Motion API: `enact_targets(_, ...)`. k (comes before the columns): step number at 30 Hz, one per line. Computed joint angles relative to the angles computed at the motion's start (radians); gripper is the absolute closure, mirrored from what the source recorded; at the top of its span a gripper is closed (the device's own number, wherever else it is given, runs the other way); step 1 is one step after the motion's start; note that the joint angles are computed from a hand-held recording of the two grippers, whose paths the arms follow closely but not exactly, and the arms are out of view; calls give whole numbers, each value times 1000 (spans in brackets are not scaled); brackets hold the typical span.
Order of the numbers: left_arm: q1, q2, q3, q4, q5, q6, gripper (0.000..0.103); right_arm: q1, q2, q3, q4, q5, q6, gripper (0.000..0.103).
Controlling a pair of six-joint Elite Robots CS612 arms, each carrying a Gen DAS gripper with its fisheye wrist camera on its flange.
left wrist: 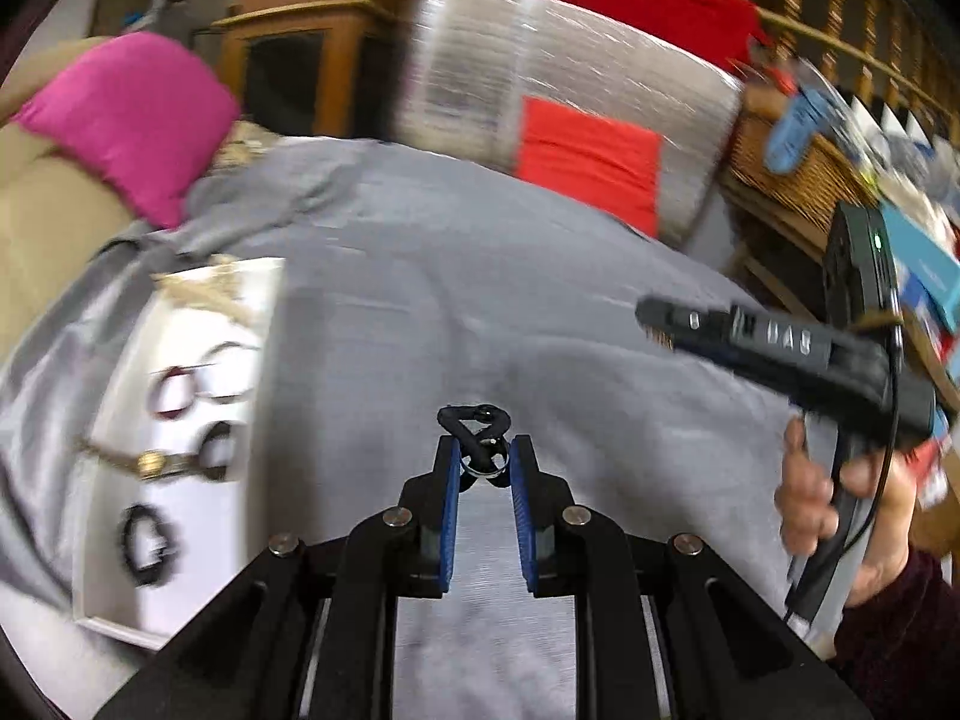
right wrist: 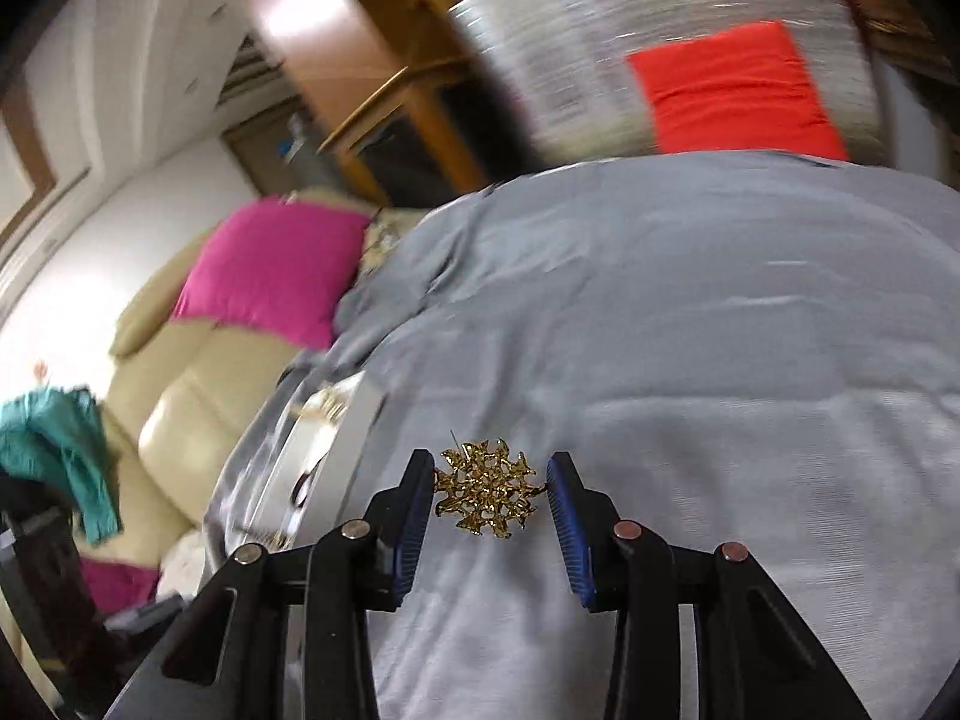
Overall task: Organize jewelry
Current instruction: 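Carry the hair tie and brooch into the white tray and open both tools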
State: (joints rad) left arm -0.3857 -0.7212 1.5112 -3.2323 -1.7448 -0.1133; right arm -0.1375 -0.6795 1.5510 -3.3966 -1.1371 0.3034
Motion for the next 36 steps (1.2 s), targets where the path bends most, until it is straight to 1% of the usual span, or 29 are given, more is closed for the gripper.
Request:
enact_targets(2,17,-7,16,-12,27,-24,86,24,8,-29,30,18,-15,62)
enact_targets(3,29,-9,19,-7,28,-40,86,39,12,-50,55,29,-26,62)
enact_targets(5,50,-6,19,8,28,-75,86,64,17,-79,89,28,-58,62)
enact_targets(9,82,0,13,65,55,-93,86,115,27,-138,165,32,-133,62)
enact_targets(12,103,8,6,102,31,-111,86,146,39,-176,204,42,-155,62)
enact_targets(17,108,20,-5,150,29,-105,86,179,79,-264,292,37,-167,62)
enact_targets(21,99,24,-9,164,66,-96,86,203,122,-353,368,25,-191,62)
enact_targets(23,98,28,-16,172,69,-103,86,212,144,-402,418,16,-211,62)
enact_targets(25,98,33,-26,200,86,-110,86,223,174,-463,473,2,-234,62)
enact_targets(28,103,39,-42,243,83,-130,85,233,216,-545,559,2,-273,62)
enact_targets(30,104,41,-47,260,99,-142,85,241,246,-599,605,-15,-288,62)
enact_targets(32,107,41,-50,272,97,-156,85,247,269,-643,644,-20,-298,62)
enact_targets(34,112,39,-49,267,106,-180,83,255,295,-691,682,-43,-312,62)
enact_targets(35,113,37,-45,252,116,-188,79,258,306,-712,699,-47,-313,62)
enact_targets(36,113,33,-39,239,125,-192,71,261,321,-740,717,-56,-311,62)
